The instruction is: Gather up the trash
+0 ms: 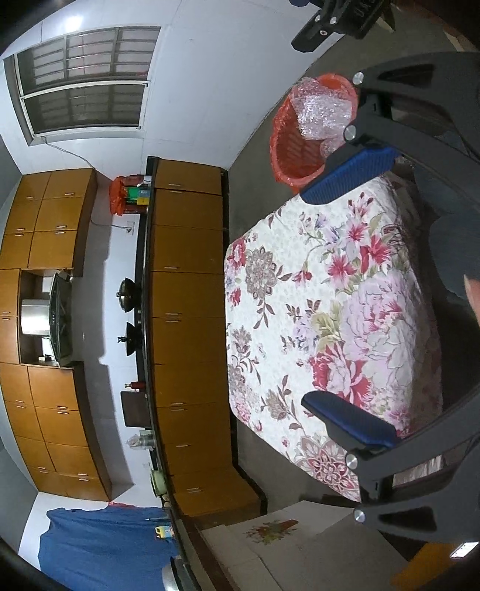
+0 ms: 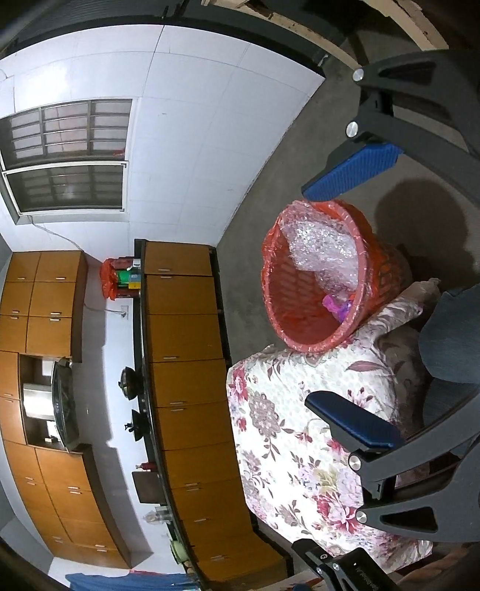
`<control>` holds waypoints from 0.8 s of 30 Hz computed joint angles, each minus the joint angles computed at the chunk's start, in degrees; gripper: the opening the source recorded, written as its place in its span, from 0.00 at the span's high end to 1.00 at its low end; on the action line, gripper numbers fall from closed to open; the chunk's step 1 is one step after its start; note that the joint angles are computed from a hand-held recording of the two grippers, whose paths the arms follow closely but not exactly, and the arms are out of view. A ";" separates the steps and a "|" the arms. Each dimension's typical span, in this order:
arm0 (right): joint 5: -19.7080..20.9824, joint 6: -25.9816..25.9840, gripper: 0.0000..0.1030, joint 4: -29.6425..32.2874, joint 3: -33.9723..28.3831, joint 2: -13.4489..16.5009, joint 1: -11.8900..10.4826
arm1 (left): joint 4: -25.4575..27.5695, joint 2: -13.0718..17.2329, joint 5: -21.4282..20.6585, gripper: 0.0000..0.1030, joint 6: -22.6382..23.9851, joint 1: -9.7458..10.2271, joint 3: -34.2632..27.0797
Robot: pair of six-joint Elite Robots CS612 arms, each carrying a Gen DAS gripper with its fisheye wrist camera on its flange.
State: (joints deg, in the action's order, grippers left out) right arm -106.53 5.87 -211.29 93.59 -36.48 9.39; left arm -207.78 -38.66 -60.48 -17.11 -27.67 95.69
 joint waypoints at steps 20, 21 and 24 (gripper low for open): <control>0.52 1.77 0.02 1.21 1.28 -0.45 0.03 | -0.18 -0.44 1.02 0.04 -0.09 -0.77 1.80; 0.57 1.78 0.02 1.21 1.37 -0.49 0.05 | -0.21 -0.48 1.04 0.04 -0.21 -0.78 1.91; 0.76 1.79 0.02 1.31 1.48 -0.56 0.07 | -0.10 -0.61 1.31 0.04 -0.42 -0.85 2.11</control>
